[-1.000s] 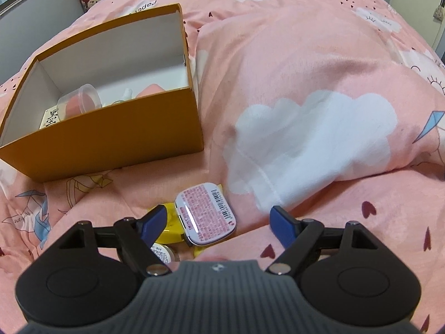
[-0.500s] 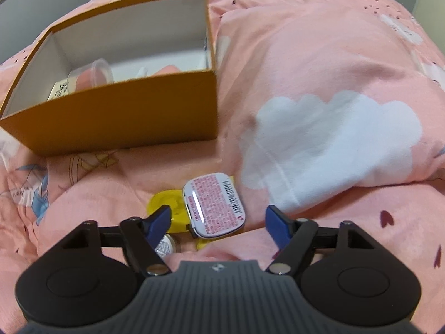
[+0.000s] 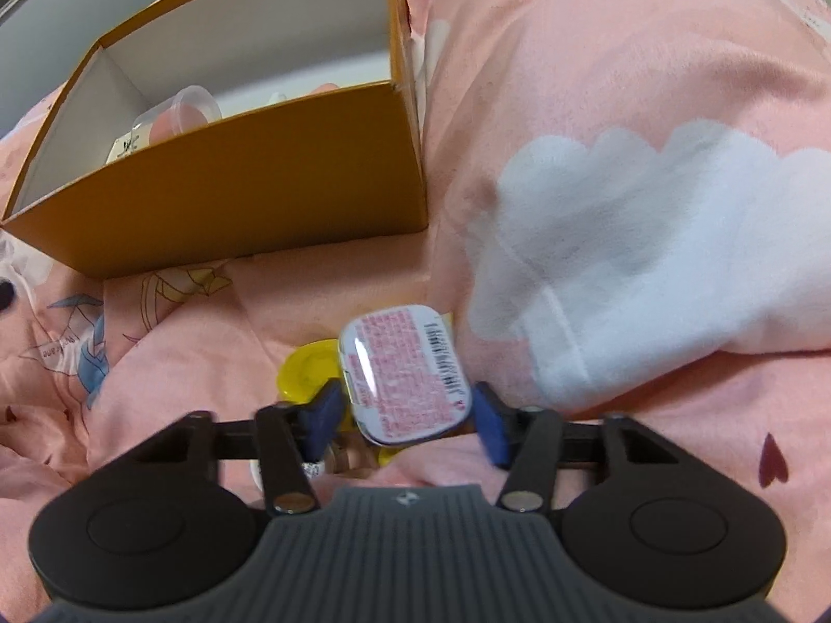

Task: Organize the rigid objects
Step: 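Withdraw both tools from the box toward the remaining items, then grasp the white jar with the left tool while the right tool grasps the pink tin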

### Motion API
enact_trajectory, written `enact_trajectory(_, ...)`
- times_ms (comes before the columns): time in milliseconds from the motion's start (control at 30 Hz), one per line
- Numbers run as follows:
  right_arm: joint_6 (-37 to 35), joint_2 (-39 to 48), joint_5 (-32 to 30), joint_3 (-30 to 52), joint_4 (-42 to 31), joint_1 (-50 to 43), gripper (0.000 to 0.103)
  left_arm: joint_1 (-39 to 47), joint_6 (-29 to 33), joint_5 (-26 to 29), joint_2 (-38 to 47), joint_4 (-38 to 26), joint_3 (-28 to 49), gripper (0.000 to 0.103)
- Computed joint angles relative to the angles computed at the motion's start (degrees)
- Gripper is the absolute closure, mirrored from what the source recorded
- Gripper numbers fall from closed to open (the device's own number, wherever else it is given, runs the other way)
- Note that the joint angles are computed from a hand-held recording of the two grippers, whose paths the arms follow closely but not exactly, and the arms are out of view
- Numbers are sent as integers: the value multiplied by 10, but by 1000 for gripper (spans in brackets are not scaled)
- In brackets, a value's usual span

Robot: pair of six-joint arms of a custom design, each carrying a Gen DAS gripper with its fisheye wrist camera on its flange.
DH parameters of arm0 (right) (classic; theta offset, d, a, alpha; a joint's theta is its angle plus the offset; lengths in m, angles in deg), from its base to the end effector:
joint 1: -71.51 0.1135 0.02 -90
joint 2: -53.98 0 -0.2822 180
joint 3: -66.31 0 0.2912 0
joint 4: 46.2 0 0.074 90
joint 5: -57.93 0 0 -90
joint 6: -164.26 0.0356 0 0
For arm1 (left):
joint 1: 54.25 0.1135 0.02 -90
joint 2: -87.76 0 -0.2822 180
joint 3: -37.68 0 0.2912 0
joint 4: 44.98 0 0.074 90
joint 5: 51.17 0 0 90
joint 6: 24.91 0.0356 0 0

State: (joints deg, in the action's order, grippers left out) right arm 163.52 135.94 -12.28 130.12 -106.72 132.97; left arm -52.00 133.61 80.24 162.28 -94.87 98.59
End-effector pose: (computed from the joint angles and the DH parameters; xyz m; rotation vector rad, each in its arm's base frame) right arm 0.1436 0.2388 0.1968 0.7081 2.6630 0.1430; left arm 0.2733 -0.0128 0.2268 1.4482 1.8390 -0.4006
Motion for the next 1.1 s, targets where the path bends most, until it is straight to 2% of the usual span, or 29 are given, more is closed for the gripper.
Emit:
enact_trajectory(233, 23, -2, 8, 15, -38, 22, 52, -96, -15, -25, 38, -49, 21, 34)
enact_trajectory(300, 39, 5, 14, 31, -71, 36, 52, -124, -24, -38, 59, -74, 35, 44)
enact_trajectory(467, 84, -4, 30, 35, -112, 72, 52, -188, -41, -73, 96, -100, 42, 44)
enact_trajectory(567, 95, -11, 33, 26, -111, 79, 52, -219, -62, -113, 112, -91, 33, 44)
enact_trajectory(767, 103, -28, 25, 1, -93, 80, 52, -252, -121, -146, 140, -73, 20, 40)
enact_trajectory(967, 105, -41, 19, -13, -82, 80, 52, -272, -140, -165, 150, -54, 6, 35)
enact_trajectory(1100, 99, -46, 16, -22, -70, 73, 52, -290, -138, -182, 122, -32, -20, 35)
